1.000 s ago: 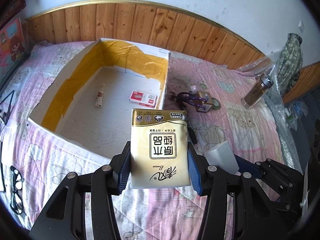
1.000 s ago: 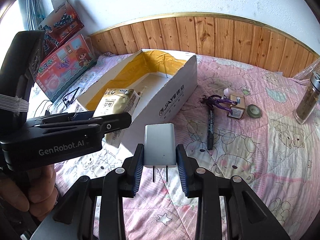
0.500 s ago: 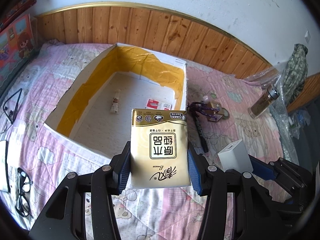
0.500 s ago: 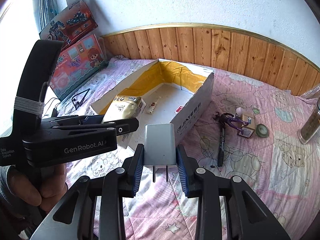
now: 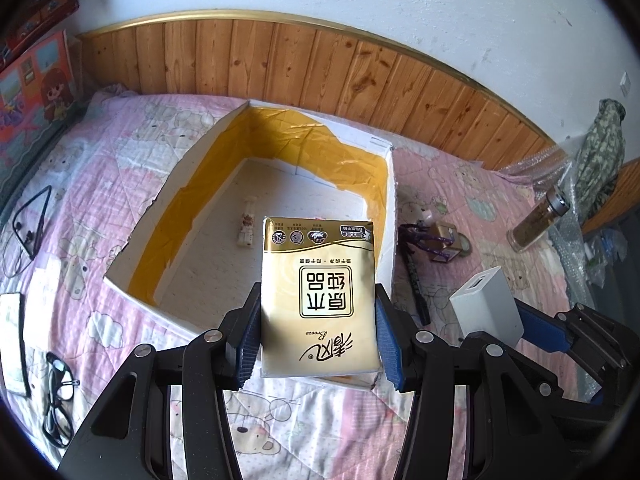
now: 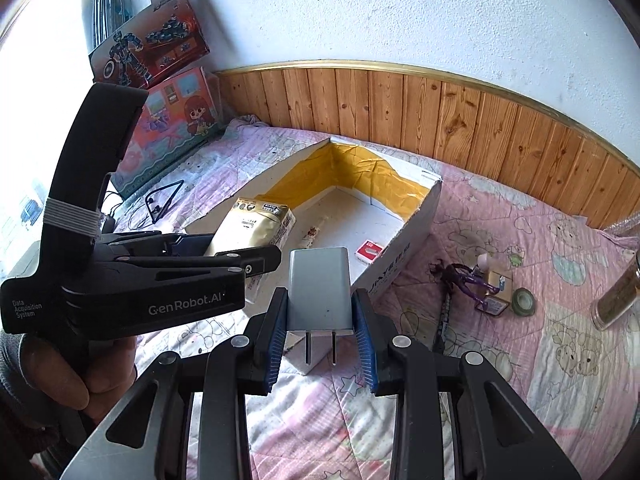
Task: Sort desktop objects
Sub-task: 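Lower the charger and tissue pack over the inside of the cardboard box with both tools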
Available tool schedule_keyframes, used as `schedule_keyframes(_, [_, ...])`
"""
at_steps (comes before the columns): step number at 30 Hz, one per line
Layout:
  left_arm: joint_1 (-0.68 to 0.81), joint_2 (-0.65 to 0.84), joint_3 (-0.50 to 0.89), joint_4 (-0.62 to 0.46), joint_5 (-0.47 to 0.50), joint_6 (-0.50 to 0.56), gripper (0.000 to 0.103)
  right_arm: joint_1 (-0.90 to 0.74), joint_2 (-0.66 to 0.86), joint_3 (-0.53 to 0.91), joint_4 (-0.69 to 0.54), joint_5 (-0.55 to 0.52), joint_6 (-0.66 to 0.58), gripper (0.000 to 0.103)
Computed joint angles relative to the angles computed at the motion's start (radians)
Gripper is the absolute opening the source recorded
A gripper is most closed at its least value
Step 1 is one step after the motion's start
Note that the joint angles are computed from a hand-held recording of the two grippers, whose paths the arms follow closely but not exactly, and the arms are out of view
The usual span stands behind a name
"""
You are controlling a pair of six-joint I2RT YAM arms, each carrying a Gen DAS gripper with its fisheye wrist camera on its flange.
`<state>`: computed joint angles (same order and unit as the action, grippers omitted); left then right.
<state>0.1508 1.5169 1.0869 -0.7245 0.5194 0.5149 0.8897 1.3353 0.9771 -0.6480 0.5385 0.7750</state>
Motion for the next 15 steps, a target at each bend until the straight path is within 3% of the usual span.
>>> schedule_keyframes(15, [-0.038, 0.176, 0.134, 0.048, -0.075, -0.051, 0.053, -0.178, 0.123, 0.078, 0.090, -0.146, -0.178, 0.033])
